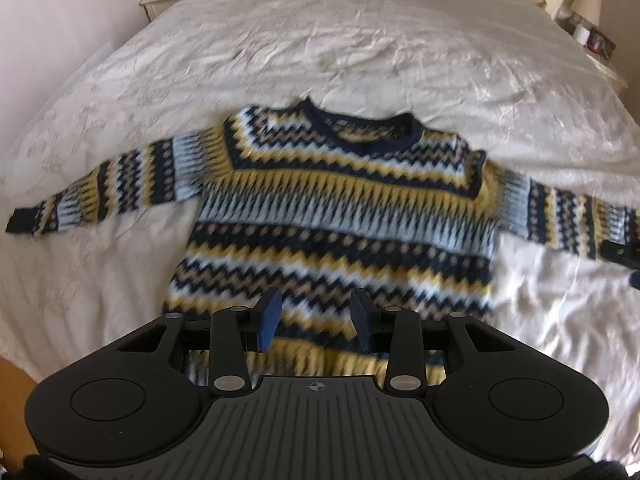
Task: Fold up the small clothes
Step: 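Grasp the navy cuff of one sweater sleeve with the right tool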
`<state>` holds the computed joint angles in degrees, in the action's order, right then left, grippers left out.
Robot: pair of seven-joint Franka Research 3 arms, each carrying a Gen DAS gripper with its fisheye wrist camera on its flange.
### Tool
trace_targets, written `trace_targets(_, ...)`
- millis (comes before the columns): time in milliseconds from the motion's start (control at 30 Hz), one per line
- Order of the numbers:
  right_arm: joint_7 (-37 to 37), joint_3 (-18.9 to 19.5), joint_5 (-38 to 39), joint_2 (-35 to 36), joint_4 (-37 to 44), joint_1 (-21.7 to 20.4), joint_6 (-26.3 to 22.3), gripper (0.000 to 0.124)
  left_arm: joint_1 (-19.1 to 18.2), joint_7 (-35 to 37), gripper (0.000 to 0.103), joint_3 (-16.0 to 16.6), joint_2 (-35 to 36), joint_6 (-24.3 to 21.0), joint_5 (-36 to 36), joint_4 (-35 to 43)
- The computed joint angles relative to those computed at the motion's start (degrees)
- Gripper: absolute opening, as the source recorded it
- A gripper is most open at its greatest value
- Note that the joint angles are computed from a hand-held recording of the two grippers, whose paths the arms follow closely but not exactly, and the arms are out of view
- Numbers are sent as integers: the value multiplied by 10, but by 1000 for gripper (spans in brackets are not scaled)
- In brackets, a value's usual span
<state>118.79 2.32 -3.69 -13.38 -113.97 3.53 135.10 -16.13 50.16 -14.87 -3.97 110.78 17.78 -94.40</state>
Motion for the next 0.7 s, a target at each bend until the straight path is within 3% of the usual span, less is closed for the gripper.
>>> trace_targets(233,5,-50,-59,68,43,-64,37,82,-28,-16,37,-9,90,-34,40,100)
trace_targets(433,16,-86,-75,132,89,-94,13,80,-53,-11,37,-3,138,-54,56,155)
trace_targets(667,39,-108,-10,172,91,-111,36,81,-71,5,37,7,170,-72,72,197)
trace_targets(700,46,-110,-1,176,90,-112,49,73,-71,7,37,9,171,-71,72,199)
